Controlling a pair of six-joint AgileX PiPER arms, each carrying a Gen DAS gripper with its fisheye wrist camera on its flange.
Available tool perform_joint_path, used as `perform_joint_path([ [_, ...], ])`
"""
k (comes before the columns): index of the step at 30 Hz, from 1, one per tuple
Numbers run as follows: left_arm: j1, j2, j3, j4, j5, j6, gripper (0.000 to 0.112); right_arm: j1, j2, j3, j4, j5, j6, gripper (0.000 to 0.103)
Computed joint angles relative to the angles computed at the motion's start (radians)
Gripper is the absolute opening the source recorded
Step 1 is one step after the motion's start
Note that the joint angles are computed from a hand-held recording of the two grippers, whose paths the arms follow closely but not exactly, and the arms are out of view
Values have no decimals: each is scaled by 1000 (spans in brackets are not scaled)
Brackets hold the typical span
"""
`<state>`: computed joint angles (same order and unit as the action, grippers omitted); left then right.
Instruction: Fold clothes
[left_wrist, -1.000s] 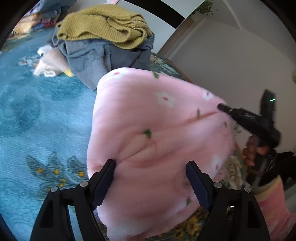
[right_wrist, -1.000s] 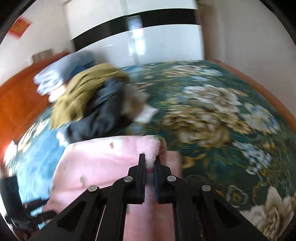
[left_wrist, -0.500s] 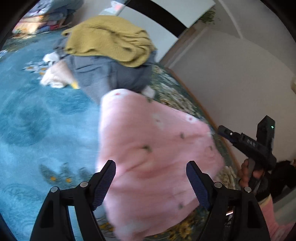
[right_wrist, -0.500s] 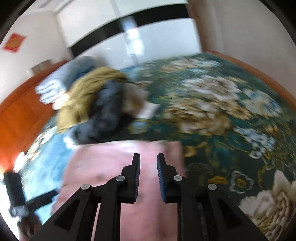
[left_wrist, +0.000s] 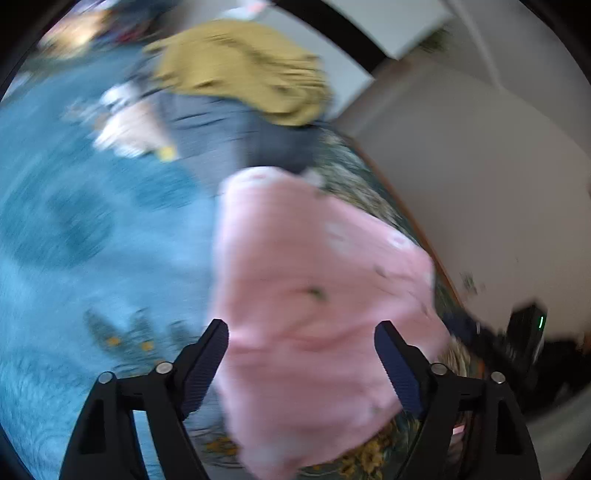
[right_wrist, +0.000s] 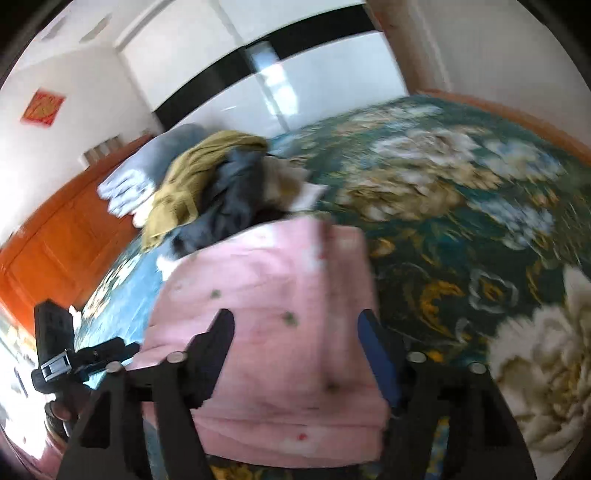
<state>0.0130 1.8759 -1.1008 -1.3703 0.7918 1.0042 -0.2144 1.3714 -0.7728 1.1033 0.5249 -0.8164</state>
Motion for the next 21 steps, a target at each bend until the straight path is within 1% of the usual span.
perform_joint_path([
  [1,20,20,-6,-9,13,-28,91,-34,34,-4,18,42,6,71],
  [2,41,54,-16,-27,52,-51,93,-80,81,-4,77,108,-16,71],
  [4,77,144,-49,-60,159,-109,93,-154,161,11,218,228,-103,71],
  [5,85,168,-60,-65,183,-126,94,-167,191,3,249,256,-118,72],
  [6,86,172,-69,-63,187,-130,94,-170,215,-11,267,267,-120,75],
  [9,74,179,-128,-38,181,-145,95,-172,273,-51,297,293,-114,76],
  [10,67,191,-159,-26,181,-162,95,-162,282,-62,291,289,-101,76],
  [12,53,227,-228,-3,189,-221,95,-140,339,-115,285,294,-65,76],
  [14,35,244,-261,18,185,-273,95,-128,361,-137,294,292,-59,77],
  [15,24,242,-268,35,174,-288,95,-122,369,-147,298,289,-57,78],
  [17,0,225,-268,72,143,-299,93,-113,381,-159,303,285,-52,77],
  [18,-10,214,-264,86,131,-298,93,-111,380,-160,301,283,-50,73],
  [19,-16,201,-256,92,122,-292,93,-111,375,-157,299,283,-52,62],
  [21,-26,172,-238,104,103,-278,85,-117,357,-149,293,288,-61,53],
])
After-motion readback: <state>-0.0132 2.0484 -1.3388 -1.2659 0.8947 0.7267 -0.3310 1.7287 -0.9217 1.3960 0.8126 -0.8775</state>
